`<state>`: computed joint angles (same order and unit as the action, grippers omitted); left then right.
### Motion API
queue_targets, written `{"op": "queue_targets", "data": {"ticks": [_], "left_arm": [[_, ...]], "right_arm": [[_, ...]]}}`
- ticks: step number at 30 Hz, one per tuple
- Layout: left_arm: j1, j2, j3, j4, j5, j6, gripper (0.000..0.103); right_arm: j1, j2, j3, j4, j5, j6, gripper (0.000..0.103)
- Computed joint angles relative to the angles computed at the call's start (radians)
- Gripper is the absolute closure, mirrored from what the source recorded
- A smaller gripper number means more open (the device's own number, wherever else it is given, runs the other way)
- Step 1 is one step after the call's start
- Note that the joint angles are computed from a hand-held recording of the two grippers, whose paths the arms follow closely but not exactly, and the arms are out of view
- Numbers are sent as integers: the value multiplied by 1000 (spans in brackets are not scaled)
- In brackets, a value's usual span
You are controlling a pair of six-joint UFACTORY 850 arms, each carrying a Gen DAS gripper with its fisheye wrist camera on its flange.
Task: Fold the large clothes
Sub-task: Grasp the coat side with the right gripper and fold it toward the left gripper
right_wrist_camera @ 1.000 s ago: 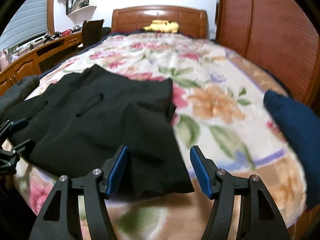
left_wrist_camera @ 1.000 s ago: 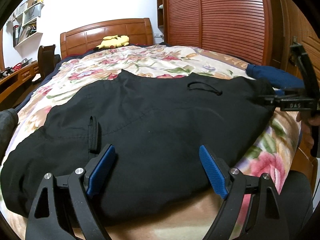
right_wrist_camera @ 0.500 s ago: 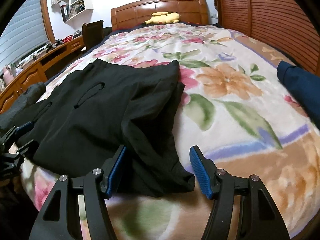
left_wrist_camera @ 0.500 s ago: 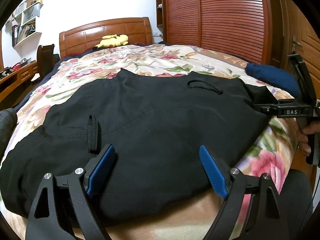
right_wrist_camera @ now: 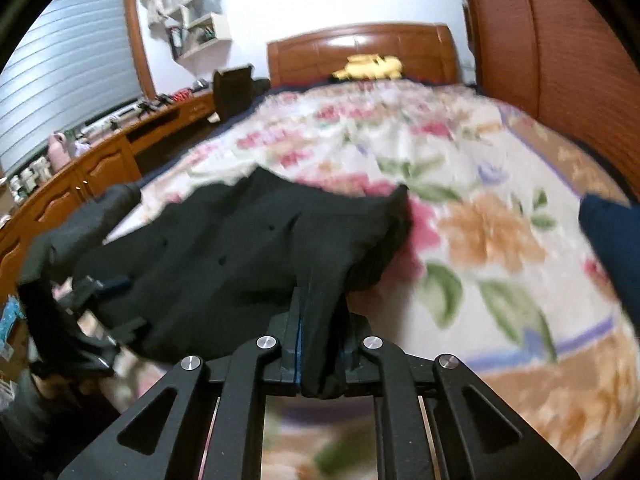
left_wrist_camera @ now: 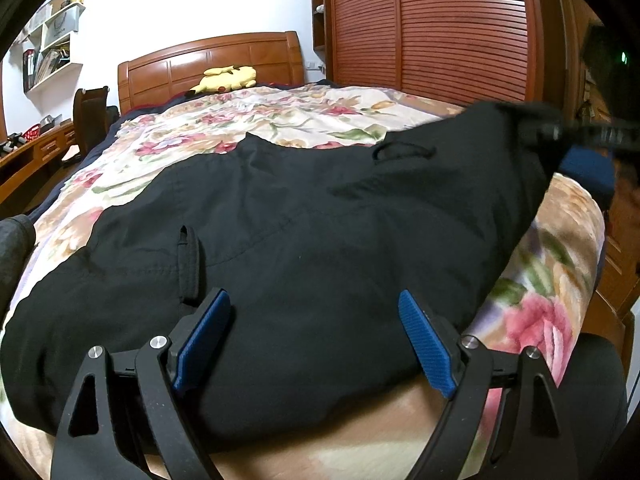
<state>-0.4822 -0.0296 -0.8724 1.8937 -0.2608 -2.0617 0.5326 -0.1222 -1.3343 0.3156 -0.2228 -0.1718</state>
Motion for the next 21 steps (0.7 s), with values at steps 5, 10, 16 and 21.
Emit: {"op": "queue_targets", "data": {"ticks": [5,10,16,21], "left_arm": [[2,4,2,-6,4,7,16],[18,42,22,-11,26,-3,16],[84,162,96,41,59,-106,16],[129,260,154,-121,11,56,16]], "right_arm": [[46,-8,-48,-11,20,-59,92],[96,-45,-108,18,25,-155,92],[120,-127,-208,232,10,-433,93],[151,-247,-354,318,-25,-566,93]]}}
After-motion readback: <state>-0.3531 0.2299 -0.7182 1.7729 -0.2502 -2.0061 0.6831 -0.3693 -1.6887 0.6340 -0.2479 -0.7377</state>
